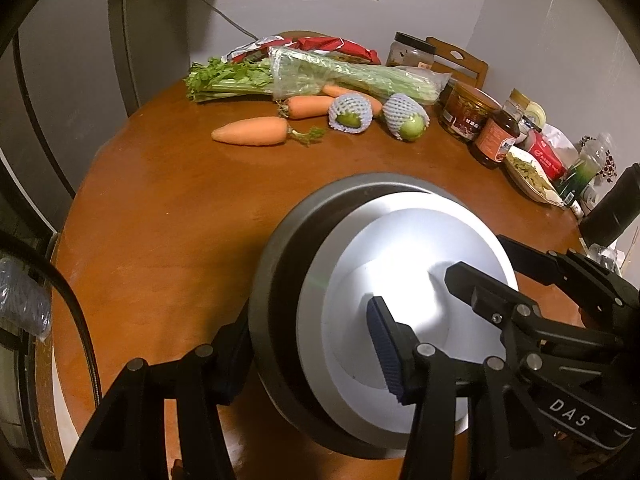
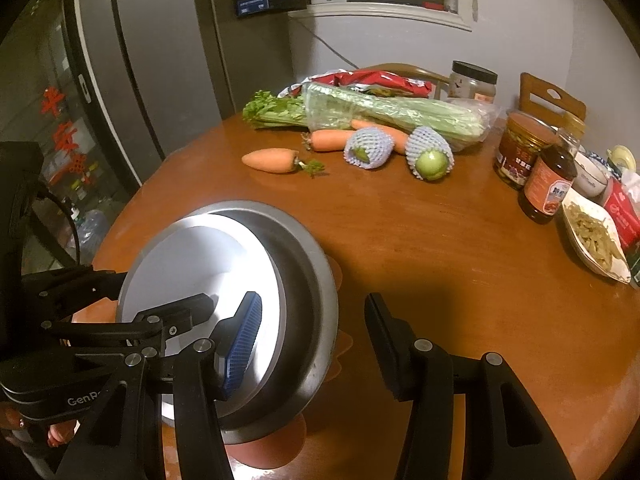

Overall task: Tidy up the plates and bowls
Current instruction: 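Lower the steel bowl onto the grey pan with both tools, then open both tools and withdraw them from the steel bowl rim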

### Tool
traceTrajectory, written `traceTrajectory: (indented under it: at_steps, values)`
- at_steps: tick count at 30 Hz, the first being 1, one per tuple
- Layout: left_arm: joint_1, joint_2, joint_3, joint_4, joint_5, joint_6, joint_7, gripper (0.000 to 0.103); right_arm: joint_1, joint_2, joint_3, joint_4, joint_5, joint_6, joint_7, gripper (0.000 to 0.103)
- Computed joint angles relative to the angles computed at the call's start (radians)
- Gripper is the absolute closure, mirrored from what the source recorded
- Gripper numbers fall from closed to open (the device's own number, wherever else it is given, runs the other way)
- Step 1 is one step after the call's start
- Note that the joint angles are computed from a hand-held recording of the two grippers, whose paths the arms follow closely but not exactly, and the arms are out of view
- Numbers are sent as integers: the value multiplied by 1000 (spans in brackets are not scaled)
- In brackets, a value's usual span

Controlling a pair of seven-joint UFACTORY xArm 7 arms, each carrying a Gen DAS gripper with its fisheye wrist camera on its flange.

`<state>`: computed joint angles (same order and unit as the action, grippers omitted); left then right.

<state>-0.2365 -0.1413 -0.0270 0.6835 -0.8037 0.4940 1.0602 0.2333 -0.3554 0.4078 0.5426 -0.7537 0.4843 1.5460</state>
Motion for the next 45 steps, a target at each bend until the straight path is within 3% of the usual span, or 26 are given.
traceTrajectory:
  at_steps: [20,31,45]
  values:
    - [-10,-33,10,-21,8,-27,-18,49,-13,-28,7,-27,43,-44,-10,48]
    - [-31,-127,47,-65,-11,-39,-1,45,-2,-87,45,-14,59,30,-4,48]
    - [-102,-405,151,-261,52,-90,-14,37,66,-236,152,-20,120,186,24,42]
